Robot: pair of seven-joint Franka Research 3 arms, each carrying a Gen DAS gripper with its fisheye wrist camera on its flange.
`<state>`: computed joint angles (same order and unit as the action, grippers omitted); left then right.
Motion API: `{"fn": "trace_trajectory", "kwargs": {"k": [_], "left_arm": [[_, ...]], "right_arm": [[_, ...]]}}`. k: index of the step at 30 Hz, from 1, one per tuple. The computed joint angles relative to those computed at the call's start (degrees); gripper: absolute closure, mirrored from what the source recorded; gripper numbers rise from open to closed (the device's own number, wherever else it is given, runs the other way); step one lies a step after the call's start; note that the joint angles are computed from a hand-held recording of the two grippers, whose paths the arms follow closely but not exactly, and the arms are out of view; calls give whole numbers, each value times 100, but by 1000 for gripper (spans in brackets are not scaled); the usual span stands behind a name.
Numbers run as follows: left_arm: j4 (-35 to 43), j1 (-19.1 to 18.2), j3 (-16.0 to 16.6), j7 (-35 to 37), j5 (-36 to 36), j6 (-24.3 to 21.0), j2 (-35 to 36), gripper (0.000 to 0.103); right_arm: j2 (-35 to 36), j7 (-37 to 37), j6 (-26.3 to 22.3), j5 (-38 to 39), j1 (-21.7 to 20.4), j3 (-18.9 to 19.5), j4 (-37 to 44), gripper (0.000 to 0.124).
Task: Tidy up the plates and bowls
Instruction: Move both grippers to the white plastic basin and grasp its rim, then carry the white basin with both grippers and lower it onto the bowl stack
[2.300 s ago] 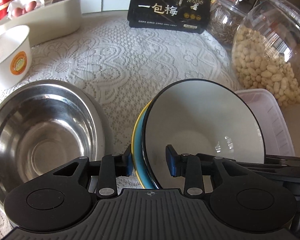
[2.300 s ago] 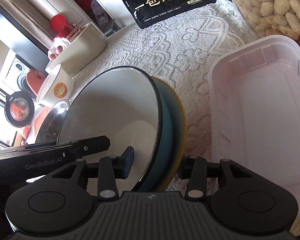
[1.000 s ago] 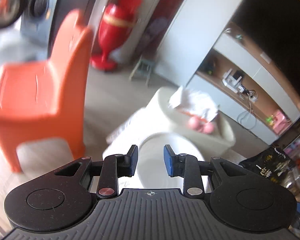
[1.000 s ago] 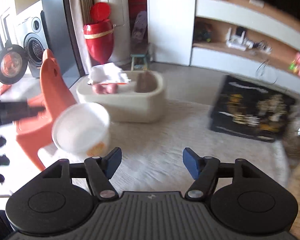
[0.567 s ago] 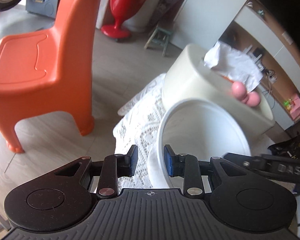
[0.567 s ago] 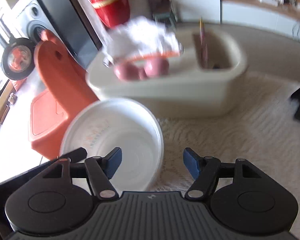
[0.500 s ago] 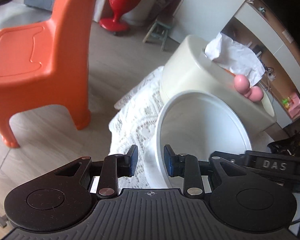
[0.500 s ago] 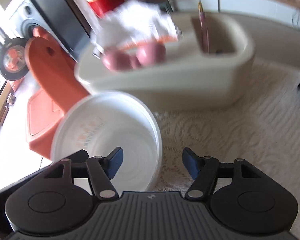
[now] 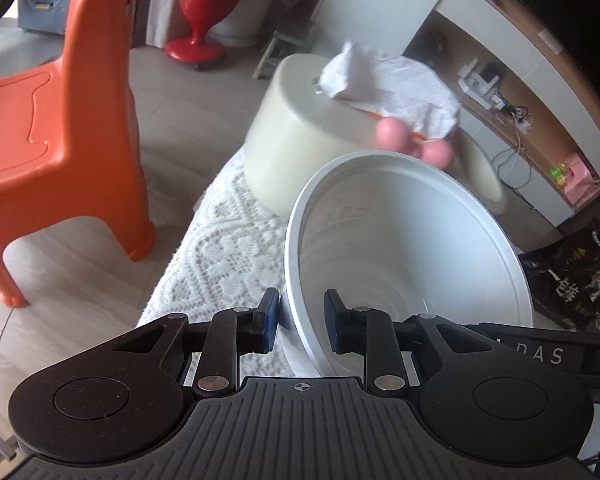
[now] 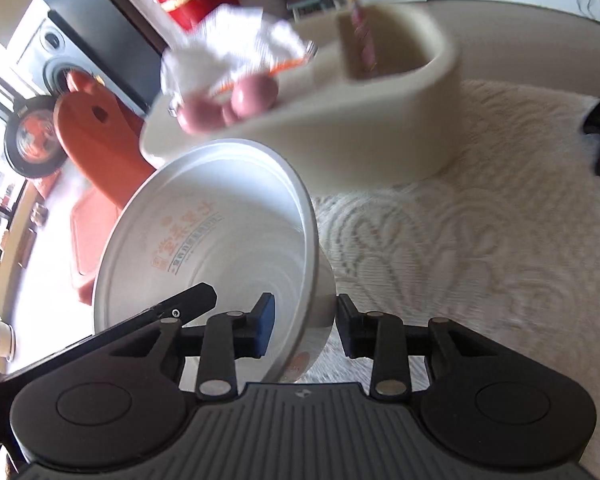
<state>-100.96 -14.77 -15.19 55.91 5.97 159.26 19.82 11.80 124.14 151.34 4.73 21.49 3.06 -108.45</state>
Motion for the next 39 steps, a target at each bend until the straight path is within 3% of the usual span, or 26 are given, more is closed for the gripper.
{"fn": "trace_trajectory", "kwargs": {"k": [9, 17, 22, 27, 31, 39], "left_arm": [[38, -644, -276, -7, 308, -587, -737, 76], [-505, -1262, -575, 211, 487, -409, -1278, 76], [-1120, -1483, -649, 145, 476, -388, -1676, 81], [-1618, -1608, -680, 70, 507, -472, -2049, 81], [-1699, -1667, -700, -58, 643, -547, -2101, 81], [-1633, -1705, -698, 597, -146, -574, -1893, 81]], "right_arm": [[-2580, -20, 153, 78, -483, 133, -2177, 91], [-5425, 33, -634, 111, -1220, 484, -4061, 91], [-6922, 176, -1176, 411, -1164, 621, -5010, 91], [-7513, 273, -1529, 623, -919, 852, -5434, 91], [-7592, 332, -1598, 702, -805, 902, -5608, 91], [-7534, 365, -1476, 659, -930, 845, -5793, 91]]}}
